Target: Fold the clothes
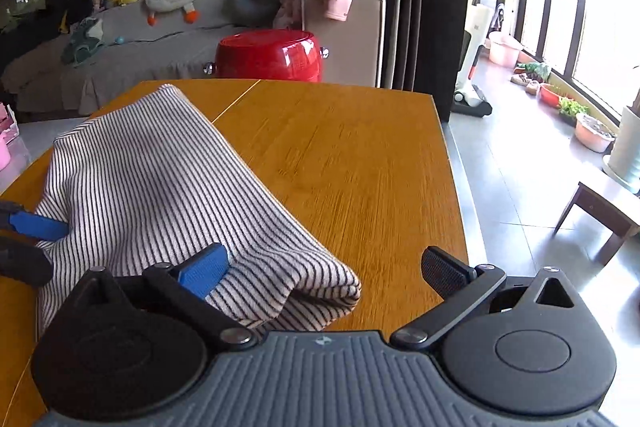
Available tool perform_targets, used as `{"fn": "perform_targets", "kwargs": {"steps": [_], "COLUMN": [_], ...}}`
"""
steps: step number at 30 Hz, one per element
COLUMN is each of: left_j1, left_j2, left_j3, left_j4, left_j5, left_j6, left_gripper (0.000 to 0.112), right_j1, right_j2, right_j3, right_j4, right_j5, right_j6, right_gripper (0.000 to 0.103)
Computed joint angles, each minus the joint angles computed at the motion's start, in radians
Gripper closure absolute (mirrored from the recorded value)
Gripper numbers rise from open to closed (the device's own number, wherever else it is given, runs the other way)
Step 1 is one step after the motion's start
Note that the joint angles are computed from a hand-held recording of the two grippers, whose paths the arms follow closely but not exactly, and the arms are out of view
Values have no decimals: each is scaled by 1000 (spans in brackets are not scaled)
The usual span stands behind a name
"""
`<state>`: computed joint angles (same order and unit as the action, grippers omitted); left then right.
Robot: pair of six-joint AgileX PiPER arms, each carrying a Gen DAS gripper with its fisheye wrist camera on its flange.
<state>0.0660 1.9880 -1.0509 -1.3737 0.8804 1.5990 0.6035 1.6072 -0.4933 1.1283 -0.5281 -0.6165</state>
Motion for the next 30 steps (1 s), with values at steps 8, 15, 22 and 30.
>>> {"fn": "perform_targets", "kwargs": {"steps": [8,15,22,30], "left_j1": [-26,-16,9,40], "left_j2": [109,-14,-30,18], "left_j3": [-164,-44,5,41], "left_j4": [-14,-47,-54,-124], "left_j5": [-12,-58,-20,14], "left_j6": [-56,23,75,204], "left_gripper": [9,9,9,9], "right_j1": [133,319,202,144], "right_j2": [-64,-106,-146,-9], "right_j3": [83,66,67,53], "right_j4": [10,239,-46,-269], "right_j5": [0,-113,22,53], "right_j6": [123,-128,96,393], "right_gripper": [0,0,0,0]}}
